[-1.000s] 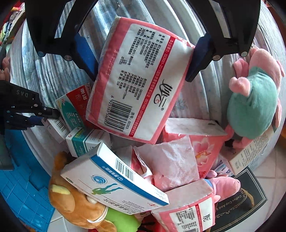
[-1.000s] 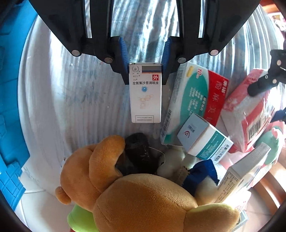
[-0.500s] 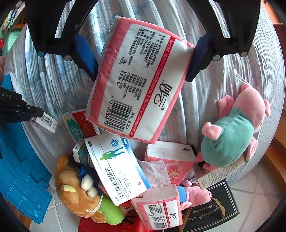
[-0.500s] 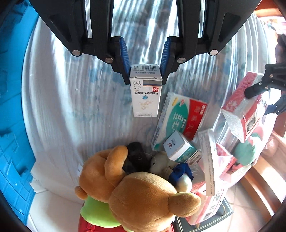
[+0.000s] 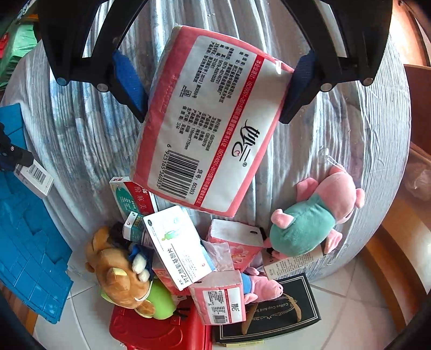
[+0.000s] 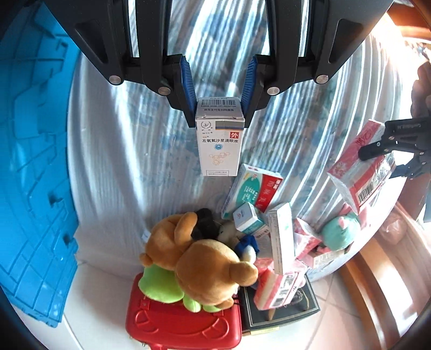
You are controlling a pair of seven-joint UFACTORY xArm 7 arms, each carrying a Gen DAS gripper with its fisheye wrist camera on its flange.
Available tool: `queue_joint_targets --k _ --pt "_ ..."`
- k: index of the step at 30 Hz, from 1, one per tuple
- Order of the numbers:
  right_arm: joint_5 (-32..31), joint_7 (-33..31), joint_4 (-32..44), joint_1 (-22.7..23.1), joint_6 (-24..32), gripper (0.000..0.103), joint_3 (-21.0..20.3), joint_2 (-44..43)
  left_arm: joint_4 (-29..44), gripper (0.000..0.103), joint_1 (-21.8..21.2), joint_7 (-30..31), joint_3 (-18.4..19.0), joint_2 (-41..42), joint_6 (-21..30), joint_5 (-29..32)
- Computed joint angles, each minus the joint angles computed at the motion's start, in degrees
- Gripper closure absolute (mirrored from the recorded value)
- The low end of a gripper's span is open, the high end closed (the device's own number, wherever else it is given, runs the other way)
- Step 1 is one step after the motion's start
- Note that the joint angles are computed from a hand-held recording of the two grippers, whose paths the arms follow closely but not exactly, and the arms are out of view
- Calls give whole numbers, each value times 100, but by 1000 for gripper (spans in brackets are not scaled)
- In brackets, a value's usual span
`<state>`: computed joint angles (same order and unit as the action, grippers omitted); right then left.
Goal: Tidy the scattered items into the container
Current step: 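Carry the tissue pack and medicine box over the blue crate with both grippers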
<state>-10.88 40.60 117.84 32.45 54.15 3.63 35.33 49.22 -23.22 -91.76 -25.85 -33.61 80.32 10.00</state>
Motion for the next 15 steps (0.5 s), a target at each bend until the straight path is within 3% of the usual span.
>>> queue_joint_targets --k 8,10,15 --pt "-213 378 -712 0 -99 72 116 -870 776 9 41 -541 -277 445 619 167" --pt "-314 762 -837 103 -172 72 20 -1026 967 9 27 -649 -320 554 719 281" --pt "-448 802 -1141 27 -217 72 151 -1401 1683 9 3 -921 -476 932 1227 666"
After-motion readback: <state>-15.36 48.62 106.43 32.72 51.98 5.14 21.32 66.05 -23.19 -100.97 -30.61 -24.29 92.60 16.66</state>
